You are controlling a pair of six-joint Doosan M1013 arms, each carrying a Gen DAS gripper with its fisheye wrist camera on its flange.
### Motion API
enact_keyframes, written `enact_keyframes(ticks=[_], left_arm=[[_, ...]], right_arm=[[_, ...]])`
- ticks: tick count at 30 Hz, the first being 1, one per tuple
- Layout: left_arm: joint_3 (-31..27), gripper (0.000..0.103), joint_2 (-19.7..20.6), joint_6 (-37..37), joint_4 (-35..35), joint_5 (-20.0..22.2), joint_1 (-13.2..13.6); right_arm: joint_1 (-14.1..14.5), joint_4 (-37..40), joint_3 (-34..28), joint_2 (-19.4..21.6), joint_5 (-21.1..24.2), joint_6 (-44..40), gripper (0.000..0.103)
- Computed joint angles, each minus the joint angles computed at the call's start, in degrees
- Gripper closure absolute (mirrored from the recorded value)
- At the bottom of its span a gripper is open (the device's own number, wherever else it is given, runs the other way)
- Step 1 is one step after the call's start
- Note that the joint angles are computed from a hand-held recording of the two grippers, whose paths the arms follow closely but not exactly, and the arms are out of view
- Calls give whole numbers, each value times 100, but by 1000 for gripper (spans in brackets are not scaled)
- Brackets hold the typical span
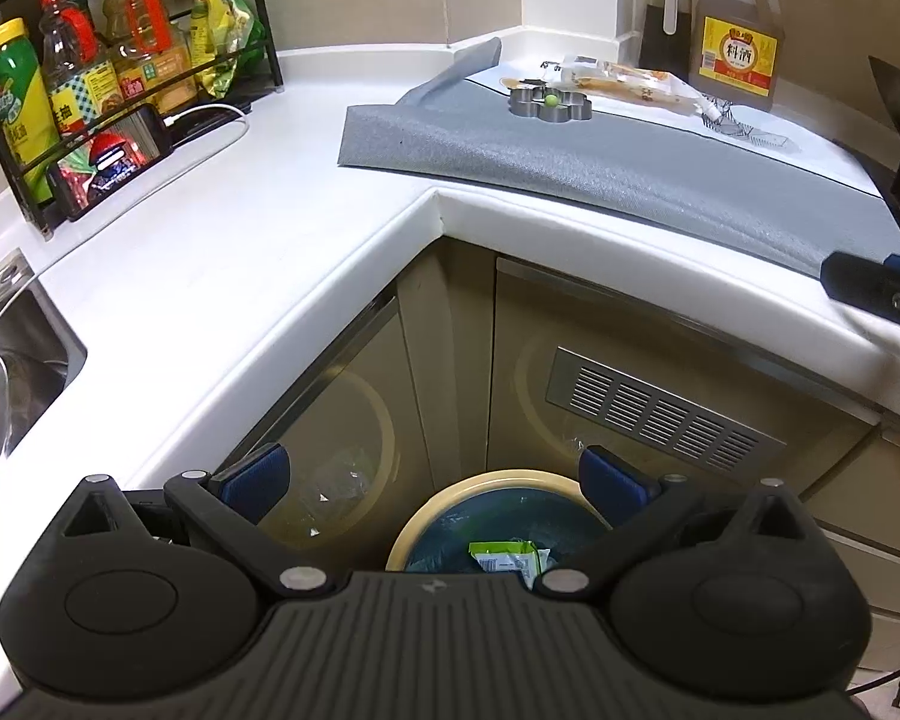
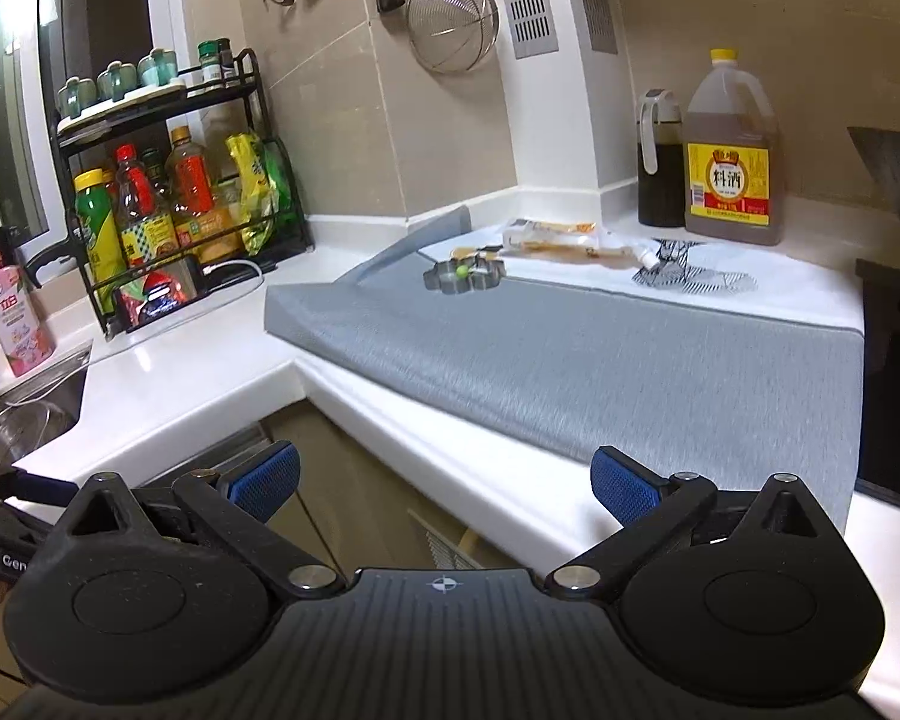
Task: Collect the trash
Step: 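Move the left tool toward the flower cutter while the right tool approaches the white bag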
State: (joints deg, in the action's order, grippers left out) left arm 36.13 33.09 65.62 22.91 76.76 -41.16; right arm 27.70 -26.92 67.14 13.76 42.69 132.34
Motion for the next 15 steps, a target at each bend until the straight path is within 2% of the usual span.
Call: enact_keyframes(ticks=[9,15], left_arm=[[-898,0,513,383,-61,376,5],[-2056,0,1121,719,-76,899,27]], right_arm=[[-171,-124,-137,139,-32,163,0],[-306,-251,-289,272,-40,307,0]])
